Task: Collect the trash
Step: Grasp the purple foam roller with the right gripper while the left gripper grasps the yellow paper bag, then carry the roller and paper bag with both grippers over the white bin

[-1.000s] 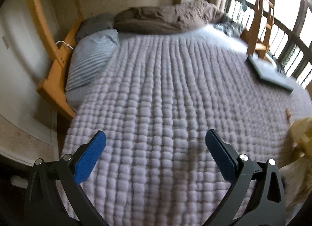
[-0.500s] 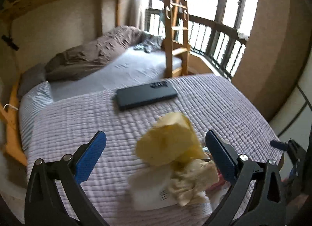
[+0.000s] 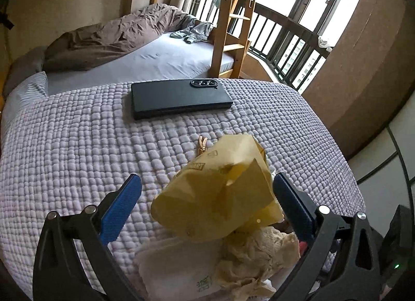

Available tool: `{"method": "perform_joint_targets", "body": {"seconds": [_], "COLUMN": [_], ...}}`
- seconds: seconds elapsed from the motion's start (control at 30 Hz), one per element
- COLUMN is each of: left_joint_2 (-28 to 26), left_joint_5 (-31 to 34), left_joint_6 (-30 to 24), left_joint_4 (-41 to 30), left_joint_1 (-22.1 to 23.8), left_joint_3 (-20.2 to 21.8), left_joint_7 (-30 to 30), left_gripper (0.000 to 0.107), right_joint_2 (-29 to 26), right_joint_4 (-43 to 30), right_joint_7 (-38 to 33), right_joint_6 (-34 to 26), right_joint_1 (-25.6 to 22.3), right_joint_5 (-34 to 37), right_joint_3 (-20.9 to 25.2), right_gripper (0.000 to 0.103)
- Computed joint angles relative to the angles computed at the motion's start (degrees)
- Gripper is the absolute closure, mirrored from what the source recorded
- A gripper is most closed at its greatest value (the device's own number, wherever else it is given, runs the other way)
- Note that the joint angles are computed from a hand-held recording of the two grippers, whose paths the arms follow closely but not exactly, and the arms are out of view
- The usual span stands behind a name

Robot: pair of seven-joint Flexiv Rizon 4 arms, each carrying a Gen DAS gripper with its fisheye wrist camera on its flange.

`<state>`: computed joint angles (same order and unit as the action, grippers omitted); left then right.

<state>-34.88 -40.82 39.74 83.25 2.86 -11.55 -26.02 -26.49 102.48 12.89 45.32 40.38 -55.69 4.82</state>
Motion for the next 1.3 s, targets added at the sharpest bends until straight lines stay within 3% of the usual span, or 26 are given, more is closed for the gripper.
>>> {"method": "perform_joint_targets", "body": {"seconds": [0.1, 0.17, 0.37, 0.83, 1.3], "left_joint_2": [-0.6, -0.5, 0.7, 5.5, 13.0], "left_joint_5": [0.4, 0.6, -1.5, -11.6, -18.7], "left_joint_6": [-1.6, -1.9, -0.4, -0.2, 0.6], "left_joint_4": [-1.1, -1.0, 0.8, 4.8, 14.3], "left_joint_1": [0.0, -0.1, 0.1, 2.3, 2.8], "left_joint_3": [-0.1, -0.1, -0.5, -0.4, 3.3], "left_joint_7": [-0.3, 0.0, 1.6, 4.6, 10.2], "left_gripper": [0.022, 0.025, 0.036, 0.037, 0.037], "right_joint_2": [-0.5, -0.4, 0.5, 5.3, 7.1], "right_joint_4": [-0.3, -0.3, 0.2, 5.9, 6.9], "right_joint_7": [-1.8, -2.4, -1.8, 9.8, 9.1], "right_joint_6": [0.2, 0.3, 1.3, 9.7, 9.5], "right_joint_1": [-0.2, -0.3, -0.4, -4.6, -4.9], "right_joint_5": [0.7, 0.6, -1.6, -8.4, -8.7], "right_joint_3": [0.2, 0.1, -0.7, -0.5, 1.7], "right_gripper": [0.038, 0.044, 0.045, 0.045, 0.045]}}
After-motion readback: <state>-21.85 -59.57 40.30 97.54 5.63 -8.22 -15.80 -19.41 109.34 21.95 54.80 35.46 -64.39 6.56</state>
